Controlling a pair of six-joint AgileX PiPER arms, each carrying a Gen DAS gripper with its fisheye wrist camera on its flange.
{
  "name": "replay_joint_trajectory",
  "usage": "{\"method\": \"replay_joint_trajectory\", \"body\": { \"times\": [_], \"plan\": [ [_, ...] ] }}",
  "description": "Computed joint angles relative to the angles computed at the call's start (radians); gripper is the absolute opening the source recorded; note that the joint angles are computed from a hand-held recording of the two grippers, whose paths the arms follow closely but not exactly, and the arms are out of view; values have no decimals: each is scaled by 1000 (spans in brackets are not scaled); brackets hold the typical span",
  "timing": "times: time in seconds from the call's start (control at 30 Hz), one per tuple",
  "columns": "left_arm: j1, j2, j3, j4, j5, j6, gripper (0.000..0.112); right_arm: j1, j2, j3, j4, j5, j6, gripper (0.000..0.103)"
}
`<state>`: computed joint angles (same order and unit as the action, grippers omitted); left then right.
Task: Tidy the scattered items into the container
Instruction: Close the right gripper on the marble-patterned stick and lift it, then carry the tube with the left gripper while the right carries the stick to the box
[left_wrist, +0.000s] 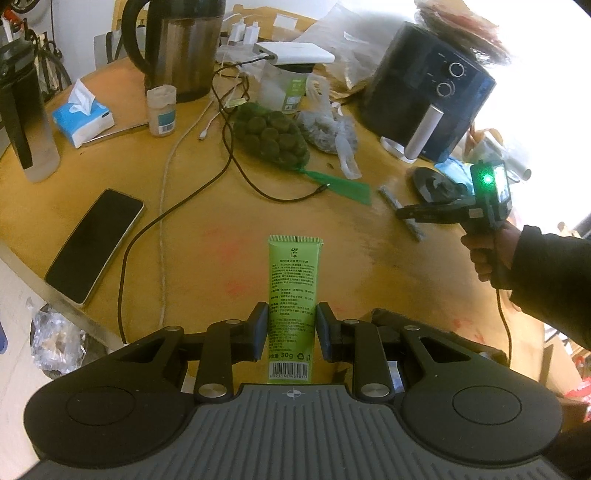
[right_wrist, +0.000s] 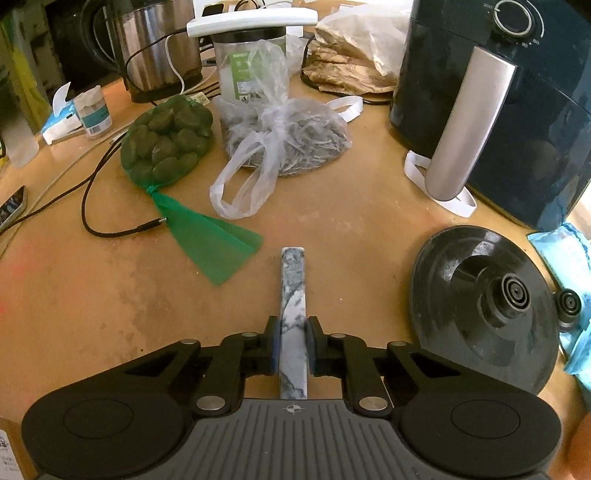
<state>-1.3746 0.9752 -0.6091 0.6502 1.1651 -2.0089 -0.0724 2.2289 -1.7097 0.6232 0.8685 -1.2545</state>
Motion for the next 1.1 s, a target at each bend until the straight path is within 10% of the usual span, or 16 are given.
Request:
{"method": "replay_joint_trajectory", "body": {
  "times": [1.1],
  "plan": [
    [56,1,-23,17,-57,95,28,-50,-89,23,-106,76,188,17]
  ]
}}
